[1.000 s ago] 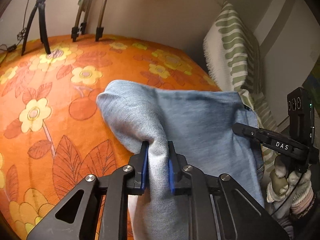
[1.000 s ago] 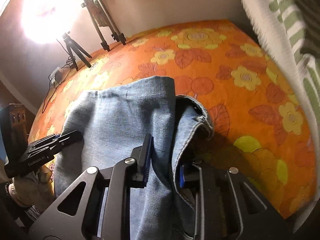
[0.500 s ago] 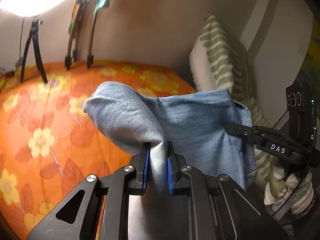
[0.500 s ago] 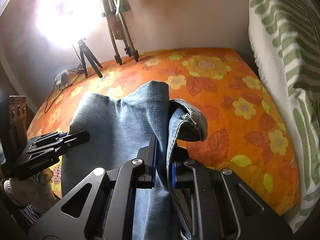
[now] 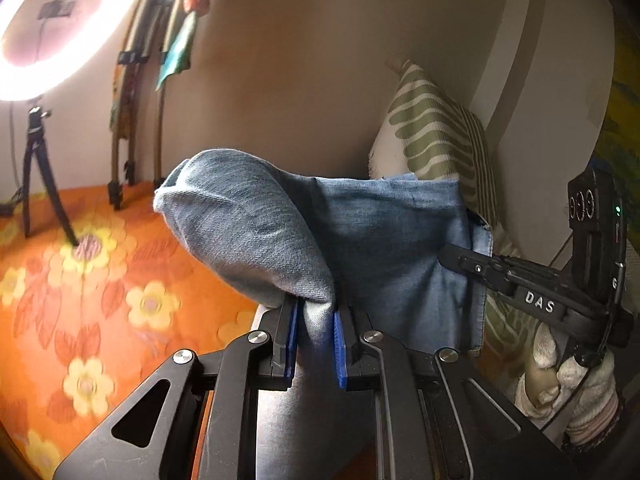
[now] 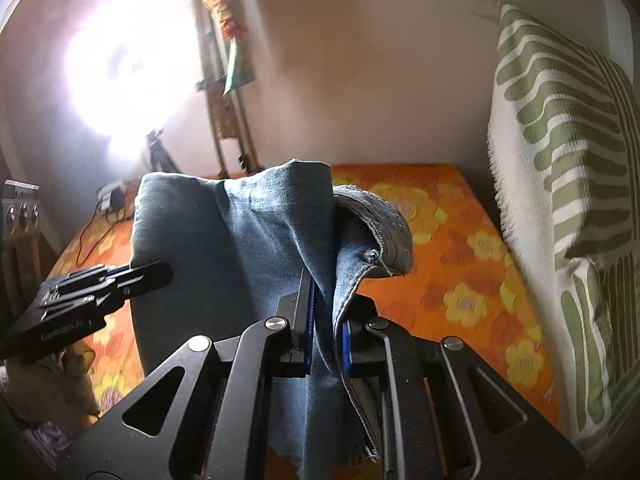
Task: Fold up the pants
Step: 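Grasp the jeans end with the left tool while the right tool grasps the waistband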
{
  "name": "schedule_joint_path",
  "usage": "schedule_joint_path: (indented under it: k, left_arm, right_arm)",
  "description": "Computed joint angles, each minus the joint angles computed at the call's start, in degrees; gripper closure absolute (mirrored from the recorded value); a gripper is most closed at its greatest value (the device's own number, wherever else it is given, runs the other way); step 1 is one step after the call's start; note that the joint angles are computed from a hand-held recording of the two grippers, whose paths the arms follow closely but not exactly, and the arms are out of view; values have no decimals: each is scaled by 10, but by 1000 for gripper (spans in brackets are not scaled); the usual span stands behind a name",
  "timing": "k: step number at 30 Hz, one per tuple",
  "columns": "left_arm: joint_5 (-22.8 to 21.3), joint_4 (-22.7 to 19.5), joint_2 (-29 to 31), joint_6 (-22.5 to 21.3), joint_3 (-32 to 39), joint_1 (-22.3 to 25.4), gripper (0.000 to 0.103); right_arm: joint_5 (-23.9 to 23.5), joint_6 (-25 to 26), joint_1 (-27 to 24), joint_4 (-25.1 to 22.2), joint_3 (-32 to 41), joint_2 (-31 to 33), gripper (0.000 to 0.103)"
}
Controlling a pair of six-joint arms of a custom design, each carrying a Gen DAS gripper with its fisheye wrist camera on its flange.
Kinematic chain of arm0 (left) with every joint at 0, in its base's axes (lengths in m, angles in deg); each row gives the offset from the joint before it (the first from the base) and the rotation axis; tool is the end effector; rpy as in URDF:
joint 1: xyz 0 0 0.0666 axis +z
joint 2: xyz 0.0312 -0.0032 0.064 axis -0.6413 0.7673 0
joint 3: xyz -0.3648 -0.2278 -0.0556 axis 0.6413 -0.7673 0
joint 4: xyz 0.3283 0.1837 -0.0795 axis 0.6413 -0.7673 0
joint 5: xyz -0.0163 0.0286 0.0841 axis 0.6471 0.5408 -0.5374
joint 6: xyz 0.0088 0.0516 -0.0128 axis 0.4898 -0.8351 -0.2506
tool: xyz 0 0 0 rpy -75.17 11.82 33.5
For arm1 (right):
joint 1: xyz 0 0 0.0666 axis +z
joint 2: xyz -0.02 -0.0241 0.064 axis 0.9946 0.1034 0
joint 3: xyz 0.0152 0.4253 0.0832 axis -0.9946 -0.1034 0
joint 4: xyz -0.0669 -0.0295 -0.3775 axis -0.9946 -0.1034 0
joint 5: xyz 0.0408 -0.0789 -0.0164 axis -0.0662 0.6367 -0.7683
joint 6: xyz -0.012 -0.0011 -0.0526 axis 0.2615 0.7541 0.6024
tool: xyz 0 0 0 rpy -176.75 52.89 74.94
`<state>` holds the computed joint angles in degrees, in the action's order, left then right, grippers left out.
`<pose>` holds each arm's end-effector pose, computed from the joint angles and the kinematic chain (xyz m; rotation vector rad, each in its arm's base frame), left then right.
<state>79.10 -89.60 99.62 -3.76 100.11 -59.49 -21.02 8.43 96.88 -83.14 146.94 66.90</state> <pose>0.4711 -0.1725 0.4260 0.1022 2.1579 -0.5003 0.3792 0.0866 0.4329 -0.1726 2.3198 0.1808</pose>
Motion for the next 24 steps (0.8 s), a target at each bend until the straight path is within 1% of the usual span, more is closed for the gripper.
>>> schedule_joint_path:
  k: [2, 6, 10, 13, 16, 21, 24]
  left_arm:
    - [6, -1, 19, -1, 21, 4, 90]
    - [10, 3, 57, 1, 64, 11, 90]
    - [1, 1, 101, -2, 117, 13, 90]
    - [-5, -5, 135, -14, 157, 15, 90]
    - [-12, -19, 170, -27, 199, 19, 90]
    - [-12, -30, 223, -25, 260, 34, 90]
    - [-24, -38, 251, -35, 294, 41, 90]
  right_arm:
    - [-9, 0, -19, 7, 18, 22, 92]
    - [-10, 16, -42, 16, 56, 65, 92]
    - [-17, 29, -64, 22, 110, 119, 92]
    - [-28, 32, -80, 26, 148, 161, 92]
    - [-29, 35, -88, 29, 182, 200, 92]
    - [-25, 39, -94, 29, 241, 265, 92]
    - [-24, 40, -94, 32, 273, 302, 92]
